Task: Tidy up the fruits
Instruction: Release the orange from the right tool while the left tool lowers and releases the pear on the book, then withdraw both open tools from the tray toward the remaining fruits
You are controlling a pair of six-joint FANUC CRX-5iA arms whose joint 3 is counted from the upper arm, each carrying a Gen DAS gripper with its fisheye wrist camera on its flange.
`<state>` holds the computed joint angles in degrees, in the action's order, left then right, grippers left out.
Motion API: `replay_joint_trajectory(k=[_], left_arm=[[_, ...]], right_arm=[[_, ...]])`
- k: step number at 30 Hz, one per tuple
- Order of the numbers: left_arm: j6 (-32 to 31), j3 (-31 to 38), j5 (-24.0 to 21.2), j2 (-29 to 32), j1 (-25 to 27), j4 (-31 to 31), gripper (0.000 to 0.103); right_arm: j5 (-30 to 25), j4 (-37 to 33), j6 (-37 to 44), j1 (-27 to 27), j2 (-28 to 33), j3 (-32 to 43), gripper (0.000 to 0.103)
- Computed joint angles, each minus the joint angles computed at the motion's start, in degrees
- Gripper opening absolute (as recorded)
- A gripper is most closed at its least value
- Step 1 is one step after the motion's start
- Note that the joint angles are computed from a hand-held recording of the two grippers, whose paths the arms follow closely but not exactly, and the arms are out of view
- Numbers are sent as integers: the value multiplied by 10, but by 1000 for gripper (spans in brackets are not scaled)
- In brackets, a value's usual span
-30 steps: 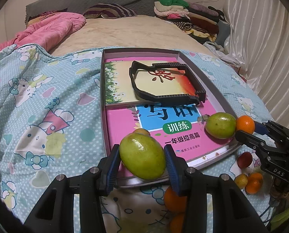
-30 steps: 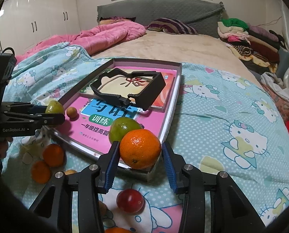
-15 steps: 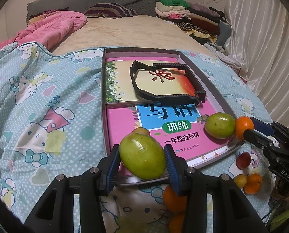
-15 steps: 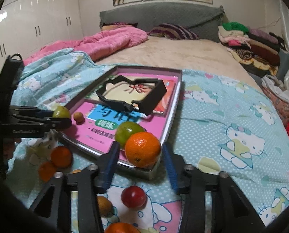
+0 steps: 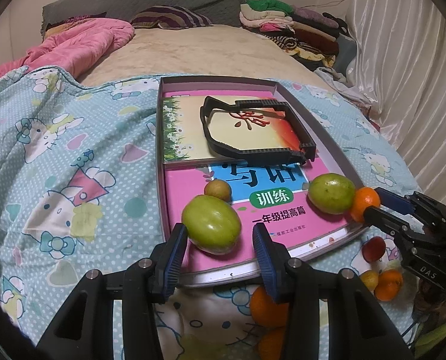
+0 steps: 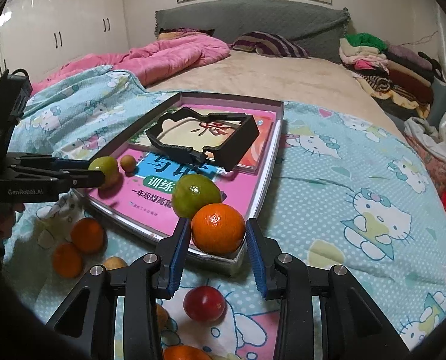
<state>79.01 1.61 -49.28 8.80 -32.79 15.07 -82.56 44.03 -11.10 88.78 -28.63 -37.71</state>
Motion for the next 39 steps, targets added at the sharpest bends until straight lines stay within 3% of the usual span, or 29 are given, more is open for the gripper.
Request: replay_joint_trajectory(k=[8,15,31,39], left_arm=[[2,-2,0,-2,-2,-1,46],[-5,-10,4,-10,0,7,46],[-11,-24,19,-28,-3,20,69],[-5,-39,37,-50,-1,33,85]], right_arm=[[1,0,-4,-2,1,0,45],[1,-2,-19,1,0,-1,57],[-30,10,-57,21,-4,-1,74],[-60,38,-84,44,-9,-4,76]])
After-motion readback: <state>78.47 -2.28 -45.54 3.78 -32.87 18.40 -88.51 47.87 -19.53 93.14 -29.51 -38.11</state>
